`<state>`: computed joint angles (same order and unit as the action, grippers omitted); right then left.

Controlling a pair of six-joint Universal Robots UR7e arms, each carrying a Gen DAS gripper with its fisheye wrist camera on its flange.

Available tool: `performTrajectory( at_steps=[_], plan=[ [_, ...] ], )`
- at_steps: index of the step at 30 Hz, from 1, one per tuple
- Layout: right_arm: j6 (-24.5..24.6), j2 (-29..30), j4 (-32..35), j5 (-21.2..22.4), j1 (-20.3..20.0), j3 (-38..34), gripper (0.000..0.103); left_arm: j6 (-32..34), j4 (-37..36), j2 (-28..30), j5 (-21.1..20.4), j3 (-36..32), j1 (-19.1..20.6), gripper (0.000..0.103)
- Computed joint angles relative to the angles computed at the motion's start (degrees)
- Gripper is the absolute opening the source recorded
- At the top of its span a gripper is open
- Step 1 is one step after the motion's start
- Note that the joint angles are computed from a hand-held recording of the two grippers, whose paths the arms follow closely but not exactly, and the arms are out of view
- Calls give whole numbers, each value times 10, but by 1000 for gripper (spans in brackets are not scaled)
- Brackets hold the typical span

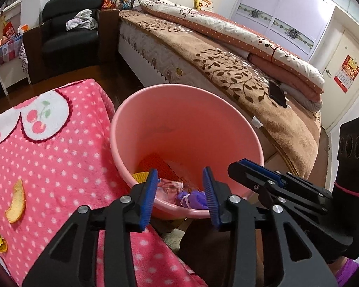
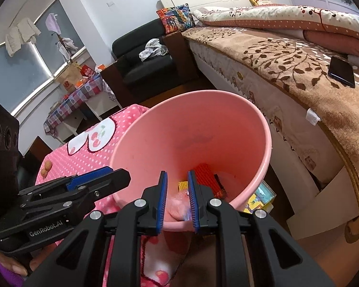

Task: Collect trash
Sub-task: 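Carry the bag and cloth over the pink bucket and open both tools, then move both open tools back over the table toward the yellow bag and peel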

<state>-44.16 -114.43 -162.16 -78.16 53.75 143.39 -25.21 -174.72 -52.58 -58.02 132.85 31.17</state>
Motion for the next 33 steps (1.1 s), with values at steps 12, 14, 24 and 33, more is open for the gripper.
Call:
performTrajectory(
  at_steps=[12, 14, 24, 33],
  plan=[
    [12, -11, -18, -4, 17, 19, 42, -9, -13, -32, 54, 37, -31, 39],
    [13, -19, -21, 0, 18, 26, 46, -18, -12, -43, 61, 46, -35, 39],
    [13, -84, -21, 14, 31, 74, 54, -92, 32, -115, 123, 100, -81, 39],
    [23, -100, -56, -15, 78, 121, 54, -188, 122, -206, 188, 156, -122, 39]
  ],
)
